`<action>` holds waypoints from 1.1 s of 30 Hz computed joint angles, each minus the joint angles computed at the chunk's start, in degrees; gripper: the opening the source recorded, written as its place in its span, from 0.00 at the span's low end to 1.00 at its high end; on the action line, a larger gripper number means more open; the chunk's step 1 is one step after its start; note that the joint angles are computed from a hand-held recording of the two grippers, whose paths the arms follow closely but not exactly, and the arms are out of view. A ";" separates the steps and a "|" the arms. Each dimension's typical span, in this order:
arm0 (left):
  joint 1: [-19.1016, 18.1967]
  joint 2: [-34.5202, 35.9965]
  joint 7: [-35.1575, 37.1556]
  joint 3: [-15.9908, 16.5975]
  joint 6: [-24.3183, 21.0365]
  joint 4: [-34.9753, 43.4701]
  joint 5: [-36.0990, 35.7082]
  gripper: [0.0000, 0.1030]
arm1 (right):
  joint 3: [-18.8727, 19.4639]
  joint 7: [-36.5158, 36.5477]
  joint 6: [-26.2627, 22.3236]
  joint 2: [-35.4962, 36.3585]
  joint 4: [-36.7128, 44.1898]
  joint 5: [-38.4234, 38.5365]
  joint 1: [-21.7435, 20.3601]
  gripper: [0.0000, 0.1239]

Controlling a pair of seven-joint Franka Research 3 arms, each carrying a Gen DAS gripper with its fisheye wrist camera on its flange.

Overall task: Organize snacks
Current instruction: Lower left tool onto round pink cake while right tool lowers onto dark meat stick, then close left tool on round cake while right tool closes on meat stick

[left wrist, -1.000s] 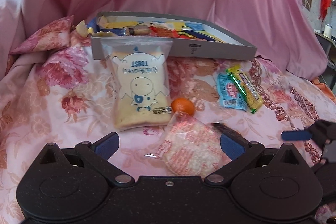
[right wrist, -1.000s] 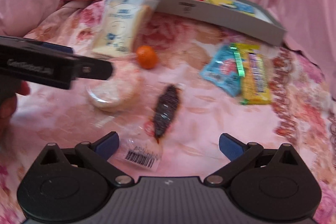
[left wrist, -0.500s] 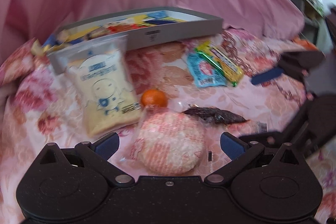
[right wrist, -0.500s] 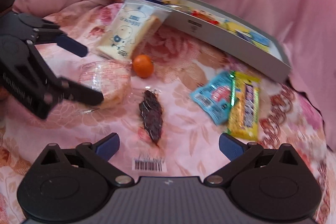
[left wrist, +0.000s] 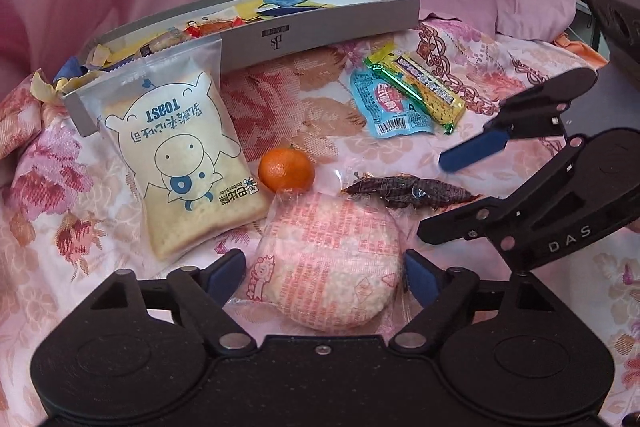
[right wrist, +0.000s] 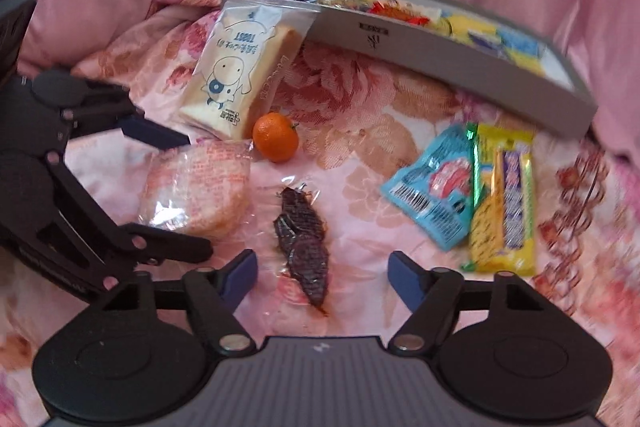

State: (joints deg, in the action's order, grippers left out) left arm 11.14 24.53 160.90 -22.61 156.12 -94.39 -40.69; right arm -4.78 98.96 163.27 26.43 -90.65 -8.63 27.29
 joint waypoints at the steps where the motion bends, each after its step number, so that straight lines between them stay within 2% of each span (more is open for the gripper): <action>1: -0.09 -0.15 -0.39 0.08 -0.04 -0.12 0.08 0.80 | 0.52 -0.33 0.06 -0.19 -0.26 0.62 -0.40 0.52; 4: -0.89 -0.96 -2.73 0.98 -0.46 -0.75 1.53 0.74 | 1.43 -1.11 -0.53 -0.77 -0.71 2.01 -1.00 0.44; 9: -3.02 -2.93 -10.19 3.48 -0.54 -2.62 5.56 0.73 | 0.90 0.97 -1.83 -2.07 -1.90 2.00 -0.37 0.44; 13: -4.46 -4.86 -18.41 5.71 -3.00 -3.78 9.72 0.73 | 0.40 4.51 -3.14 -4.42 -4.43 0.67 0.33 0.44; 16: -4.48 -6.81 -21.48 6.43 -5.42 -5.30 10.91 0.73 | 1.57 5.67 -6.12 -6.59 -6.11 0.46 -0.21 0.43; 18: -4.51 -7.82 -21.41 6.58 -6.05 -6.28 10.81 0.74 | 2.94 5.22 -7.71 -8.09 -7.33 1.00 -1.07 0.43; 21: -5.22 -8.04 -20.39 6.78 -4.42 -7.08 11.19 0.76 | 4.06 5.18 -7.52 -9.51 -9.02 0.91 -1.71 0.44; 23: -5.40 -7.74 -19.61 6.63 -3.39 -7.09 11.33 0.78 | 3.74 6.43 -6.83 -9.64 -9.47 -0.80 -1.37 0.45; 30: -4.70 -5.83 -18.65 6.08 -4.43 -4.98 10.57 0.84 | 2.56 8.30 -3.49 -7.51 -8.60 -5.45 -0.53 0.59; 33: -4.66 -5.22 -18.53 5.86 -4.20 -4.36 11.00 0.85 | 2.22 8.27 -2.10 -7.02 -8.63 -5.64 -0.50 0.61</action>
State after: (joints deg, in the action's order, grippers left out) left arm 6.48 19.30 142.37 -16.75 151.92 -98.75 -29.69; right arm -2.57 107.23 161.17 19.41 -99.28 -14.27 26.78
